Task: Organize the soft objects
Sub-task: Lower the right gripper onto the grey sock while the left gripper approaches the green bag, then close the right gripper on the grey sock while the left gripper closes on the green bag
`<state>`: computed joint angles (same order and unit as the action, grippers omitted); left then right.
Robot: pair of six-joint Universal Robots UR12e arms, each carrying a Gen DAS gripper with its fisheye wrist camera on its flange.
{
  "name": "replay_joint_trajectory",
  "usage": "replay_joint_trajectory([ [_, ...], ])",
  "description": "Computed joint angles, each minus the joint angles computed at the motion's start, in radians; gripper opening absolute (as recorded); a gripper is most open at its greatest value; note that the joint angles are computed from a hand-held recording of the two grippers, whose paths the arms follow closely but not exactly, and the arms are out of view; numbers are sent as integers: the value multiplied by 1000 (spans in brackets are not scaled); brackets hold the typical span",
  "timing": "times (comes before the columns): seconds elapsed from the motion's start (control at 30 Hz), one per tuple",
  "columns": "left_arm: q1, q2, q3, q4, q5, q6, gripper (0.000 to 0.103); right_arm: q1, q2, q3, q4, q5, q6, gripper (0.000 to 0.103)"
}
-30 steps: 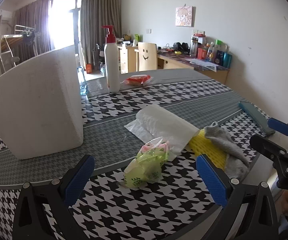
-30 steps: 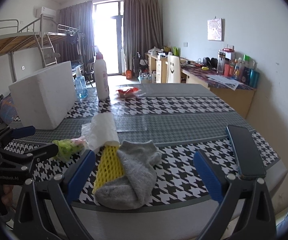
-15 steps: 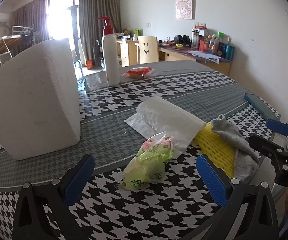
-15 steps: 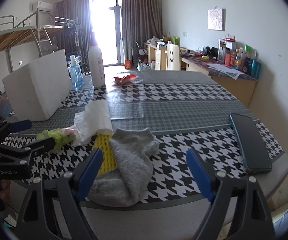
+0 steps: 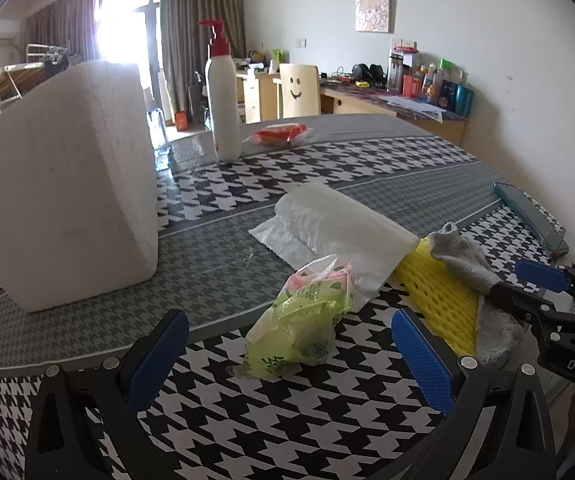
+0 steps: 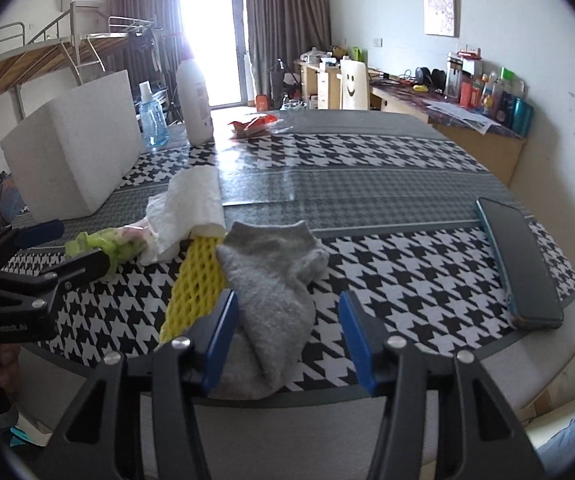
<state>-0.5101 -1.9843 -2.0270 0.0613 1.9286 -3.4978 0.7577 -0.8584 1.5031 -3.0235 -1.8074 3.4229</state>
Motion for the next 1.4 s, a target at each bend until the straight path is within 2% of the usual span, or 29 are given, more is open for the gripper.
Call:
replay_joint_trajectory([
  [0.1,1,-1,1,-4,-7,2,98,1,2,-4,16,1,-5,56],
  [0.23,1,-1,2,-16,-10,1,91,1,5,-10,34,10,0,49],
  [0.53,6,1,-3,-20,-36,-4,82,-2,-2,2,32,28,8,39],
  [0.63,8,3,-6,-16,-47,-8,77,-2,-6,7,30,30,13,35],
  [0.7,9,5,-7,-19,-55,-14,72,-2,-9,11,29,31,20,33],
  [0.87,10,5,-6,-31,-77,-9,48,-2,-17,22,15,28,28,30],
  [1.13,12,6,-12,-24,-106,-15,32,-4,-26,35,2,19,44,26],
  [1.4,6,21,-30,18,-101,-3,32,-6,-32,44,-10,21,53,13],
])
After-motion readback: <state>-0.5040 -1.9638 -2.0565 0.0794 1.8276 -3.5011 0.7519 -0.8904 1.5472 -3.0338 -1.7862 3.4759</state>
